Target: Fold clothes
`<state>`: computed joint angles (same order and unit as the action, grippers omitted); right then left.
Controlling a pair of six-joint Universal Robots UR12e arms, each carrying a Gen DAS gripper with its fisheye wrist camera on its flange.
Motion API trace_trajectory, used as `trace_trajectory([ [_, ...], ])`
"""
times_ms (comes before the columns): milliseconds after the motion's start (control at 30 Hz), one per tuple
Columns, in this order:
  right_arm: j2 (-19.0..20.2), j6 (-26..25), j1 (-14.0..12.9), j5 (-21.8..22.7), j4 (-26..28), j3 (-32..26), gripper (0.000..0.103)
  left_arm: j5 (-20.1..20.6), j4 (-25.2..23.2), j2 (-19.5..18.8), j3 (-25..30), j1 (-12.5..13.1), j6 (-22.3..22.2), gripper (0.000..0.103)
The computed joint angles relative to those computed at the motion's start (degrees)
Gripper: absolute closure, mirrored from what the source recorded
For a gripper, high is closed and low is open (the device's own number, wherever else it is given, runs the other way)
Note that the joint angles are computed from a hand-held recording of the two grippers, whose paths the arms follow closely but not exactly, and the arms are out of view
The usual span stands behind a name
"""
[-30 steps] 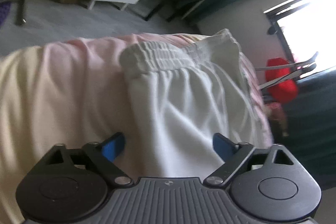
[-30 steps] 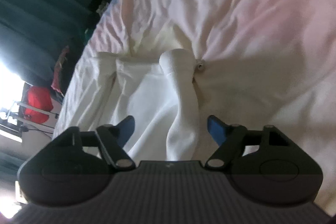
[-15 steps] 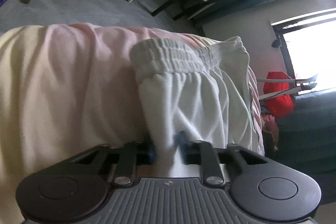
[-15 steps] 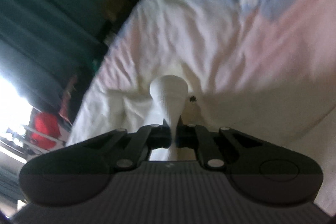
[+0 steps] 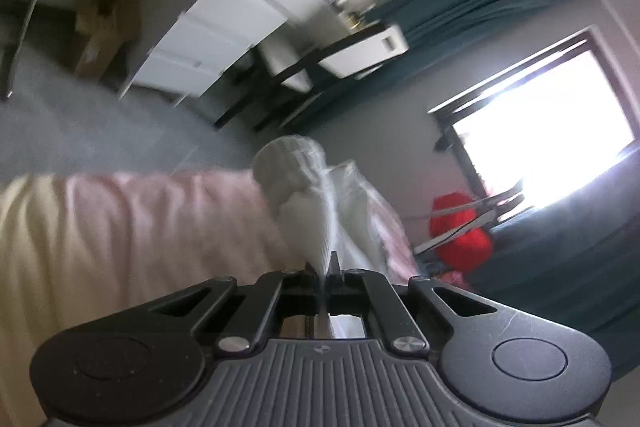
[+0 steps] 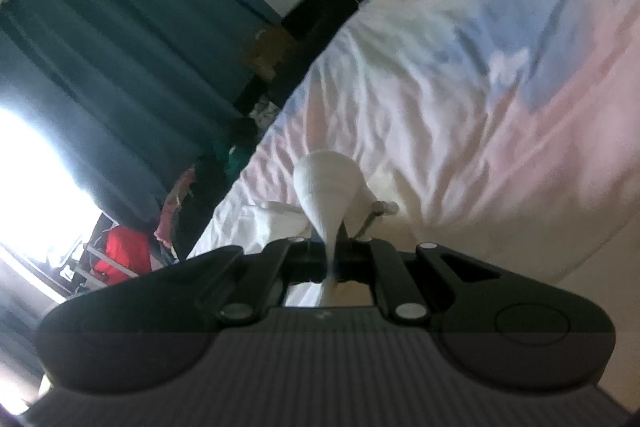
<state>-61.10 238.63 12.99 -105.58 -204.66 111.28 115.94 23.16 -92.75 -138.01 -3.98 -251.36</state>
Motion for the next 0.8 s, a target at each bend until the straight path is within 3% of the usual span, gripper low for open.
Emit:
trace_trajectory([
  [167,1.3,-2.8,0.1,-0.6,2.3,-4.4,0.097,0.2,-3.1,-1.8,5.4,0.8,6.8,0.101],
  [333,5.7,-7.1,0.3,-2.2,8.1,-14.8,0.097,1.6,-7.8,-7.0,14.4,1.8,12.4,0.101],
  [633,20.7,-15.7,1.2,-7.7,24.0,-41.3,0.097,2.5,-23.9,-22.0,36.0,4.5,18.3,0.1],
  [800,28.7,-16.1,1.5,-9.8,32.7,-53.8,0.097,5.2,-34.5,-30.7,47.5,4.6,22.7,0.1],
])
